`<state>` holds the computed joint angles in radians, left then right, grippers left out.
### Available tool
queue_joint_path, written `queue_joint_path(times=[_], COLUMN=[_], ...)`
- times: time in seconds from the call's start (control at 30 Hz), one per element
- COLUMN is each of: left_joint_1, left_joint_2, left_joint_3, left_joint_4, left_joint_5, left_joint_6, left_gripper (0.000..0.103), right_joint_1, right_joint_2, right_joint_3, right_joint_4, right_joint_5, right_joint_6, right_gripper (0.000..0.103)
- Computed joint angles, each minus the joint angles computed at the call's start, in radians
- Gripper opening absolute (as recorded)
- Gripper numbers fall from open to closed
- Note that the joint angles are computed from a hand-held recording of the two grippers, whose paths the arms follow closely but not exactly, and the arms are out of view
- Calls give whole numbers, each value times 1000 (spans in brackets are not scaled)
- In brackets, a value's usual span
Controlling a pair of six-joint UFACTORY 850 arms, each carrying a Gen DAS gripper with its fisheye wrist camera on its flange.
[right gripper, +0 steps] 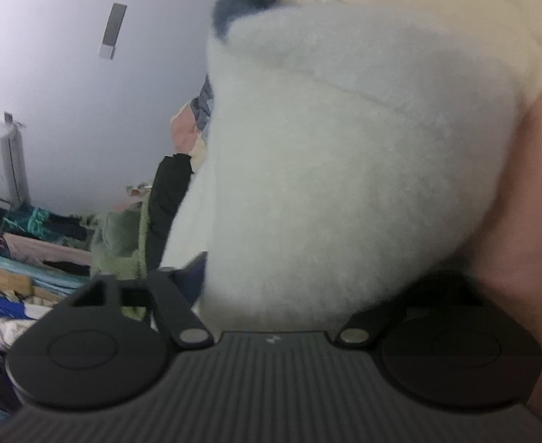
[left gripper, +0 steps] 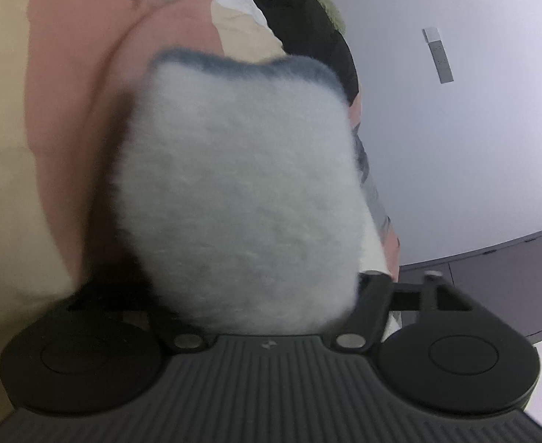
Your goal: Fold large clothes
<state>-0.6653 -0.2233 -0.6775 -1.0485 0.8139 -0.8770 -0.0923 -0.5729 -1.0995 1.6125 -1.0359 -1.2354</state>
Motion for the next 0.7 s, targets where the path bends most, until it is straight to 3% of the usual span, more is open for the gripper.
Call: queue_joint_path(times=[0.07,0.17,0.37,0.7], left_joint_1=[-11,-44,-103,-153], left_joint_2=[4,14,63,97], left_joint_3=[0,-16,9,-96], left_joint_4=[-29,-121,-100,-81], left_joint_5=[18,60,137,186], left_joint_6=[34,205,241,347], left_gripper=[51,43,39,39], right_joint_1=[1,-1,-26,-129], right_joint_2=[-1,24,92,169], right_joint_3=[-9,2,31,1], right_joint_4=[-12,-2,35,25], right_joint_5=[7,14,3,-156], right_joint_6=[1,-49,-167,-169], right_gripper=[52,43,39,38])
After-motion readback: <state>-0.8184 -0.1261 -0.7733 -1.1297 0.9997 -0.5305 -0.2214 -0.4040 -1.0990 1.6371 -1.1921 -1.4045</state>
